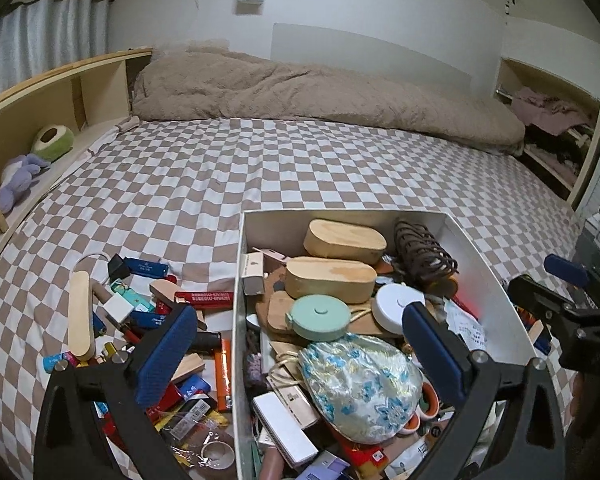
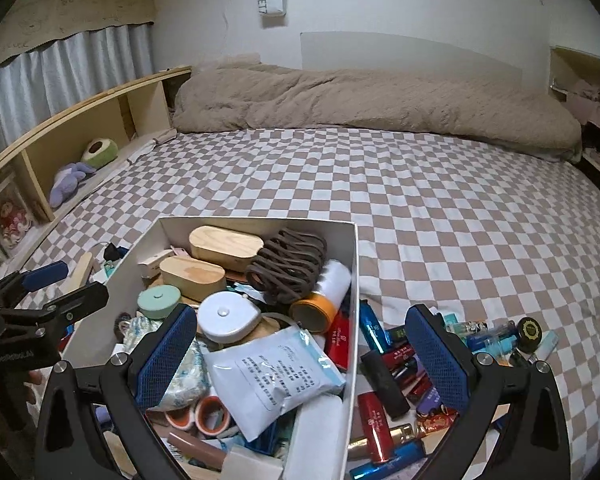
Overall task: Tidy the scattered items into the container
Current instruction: 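Withdraw both open grippers up from the box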
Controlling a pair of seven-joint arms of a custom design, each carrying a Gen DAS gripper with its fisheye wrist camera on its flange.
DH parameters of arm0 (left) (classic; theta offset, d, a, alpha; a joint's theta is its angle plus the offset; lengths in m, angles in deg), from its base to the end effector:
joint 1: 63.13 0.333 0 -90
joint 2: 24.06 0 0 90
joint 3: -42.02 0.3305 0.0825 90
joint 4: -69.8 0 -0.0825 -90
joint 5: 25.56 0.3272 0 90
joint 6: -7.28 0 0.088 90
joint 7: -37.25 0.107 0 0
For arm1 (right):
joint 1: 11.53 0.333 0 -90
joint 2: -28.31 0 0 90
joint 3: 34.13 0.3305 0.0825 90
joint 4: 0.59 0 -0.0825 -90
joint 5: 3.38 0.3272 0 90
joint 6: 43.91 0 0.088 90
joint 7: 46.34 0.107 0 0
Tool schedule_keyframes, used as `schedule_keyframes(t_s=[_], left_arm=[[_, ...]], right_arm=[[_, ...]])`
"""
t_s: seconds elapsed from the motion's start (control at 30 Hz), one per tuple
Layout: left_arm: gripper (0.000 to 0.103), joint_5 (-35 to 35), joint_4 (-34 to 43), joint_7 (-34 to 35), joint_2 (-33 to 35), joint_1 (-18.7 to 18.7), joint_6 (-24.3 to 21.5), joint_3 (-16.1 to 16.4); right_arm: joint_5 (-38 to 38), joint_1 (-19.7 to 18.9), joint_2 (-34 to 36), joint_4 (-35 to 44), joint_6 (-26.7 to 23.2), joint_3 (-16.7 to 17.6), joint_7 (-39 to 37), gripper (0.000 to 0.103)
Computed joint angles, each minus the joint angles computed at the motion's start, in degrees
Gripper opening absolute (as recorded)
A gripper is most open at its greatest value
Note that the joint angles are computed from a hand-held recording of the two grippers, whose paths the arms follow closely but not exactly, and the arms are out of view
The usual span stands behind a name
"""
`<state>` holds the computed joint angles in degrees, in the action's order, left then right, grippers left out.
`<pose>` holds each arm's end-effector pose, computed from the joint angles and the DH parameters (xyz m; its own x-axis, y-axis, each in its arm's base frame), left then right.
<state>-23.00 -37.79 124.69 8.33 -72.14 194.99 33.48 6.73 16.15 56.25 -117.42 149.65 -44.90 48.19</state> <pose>0.6316 -0.1859 0.3670 -0.2826 -0.9556 0.0838 -0.6590 0.1299 -0.7409 0.5950 0.1776 0.3675 0.1214 -0.9897 -0.0757 -0.6533 -0.0222 -0.7568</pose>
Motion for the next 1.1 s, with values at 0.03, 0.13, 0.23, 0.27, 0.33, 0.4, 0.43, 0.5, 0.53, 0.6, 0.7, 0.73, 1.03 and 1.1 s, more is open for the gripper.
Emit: schedule_keyframes(t_s=[0.03, 0.13, 0.23, 0.27, 0.33, 0.4, 0.43, 0.5, 0.53, 0.6, 0.7, 0.73, 1.03, 1.1], left_arm=[[0.103, 0.13, -0.03, 0.10, 0.04, -0.10, -0.06, 0.01], [0.103, 0.47, 0.04, 0.43, 0.29, -0.23, -0.24, -0.07], [0.103, 0.72, -0.23, 0.80, 0.49, 0.58, 0.24, -1.20], [0.103, 0.90, -0.23, 1.03, 0.63, 1.03, 0.30, -1.78], [0.103, 0.96, -0.24, 1.18, 0.73, 0.78, 0.26, -1.62], [0.103, 0.96, -0.33, 1.26, 0.76, 0.34, 0.34, -1.18], [0.103, 0.94, -0.34, 1.28, 0.77, 0.16, 0.32, -0.98], [0.103, 0.92, -0.42, 1.34, 0.85, 0.18, 0.57, -1.00], [0.103, 0.89, -0.42, 1.35, 0.92, 0.11, 0.71, -0.90], [0.103, 0.78, -0.47, 1.30, 0.92, -0.15, 0.78, -0.56], [0.103, 0.44, -0.86, 1.01, 0.84, -0.96, 1.35, 0.50], [0.103, 0.32, -0.99, 0.94, 0.79, -1.56, 1.56, 1.23], [0.103, -1.28, -1.54, 0.07, 0.49, -4.14, 2.96, 4.83], [0.103, -1.59, -1.67, -0.05, 0.34, -4.40, 3.13, 5.44]], right_arm=[[-0.03, -0.15, 0.00, -0.11, 0.09, 0.13, -0.02, 0.103], [-0.23, -1.01, -0.10, -0.52, 0.25, 0.94, -0.03, 0.103], [-0.51, -2.07, -0.15, -0.92, 0.29, 1.95, 0.08, 0.103], [-0.51, -2.10, -0.16, -1.06, 0.30, 1.94, 0.10, 0.103], [-0.43, -2.02, -0.22, -1.36, 0.42, 1.82, 0.16, 0.103], [-0.60, -2.55, -0.37, -1.74, 0.77, 2.38, 0.17, 0.103], [-0.57, -2.46, -0.40, -1.84, 0.83, 2.31, 0.11, 0.103], [-0.46, -2.18, -0.39, -2.08, 0.97, 2.05, -0.09, 0.103], [-0.46, -2.32, -0.36, -2.15, 0.97, 2.20, -0.13, 0.103], [-0.49, -2.67, -0.33, -2.32, 0.93, 2.57, -0.13, 0.103], [-0.54, -2.87, -0.27, -2.53, 0.95, 2.69, -0.23, 0.103], [-0.59, -2.94, -0.27, -2.64, 1.03, 2.68, -0.31, 0.103], [1.44, -1.67, -0.89, -4.20, 2.06, 0.24, -1.26, 0.103], [1.88, -2.04, -1.19, -4.68, 2.53, 0.28, -1.39, 0.103]])
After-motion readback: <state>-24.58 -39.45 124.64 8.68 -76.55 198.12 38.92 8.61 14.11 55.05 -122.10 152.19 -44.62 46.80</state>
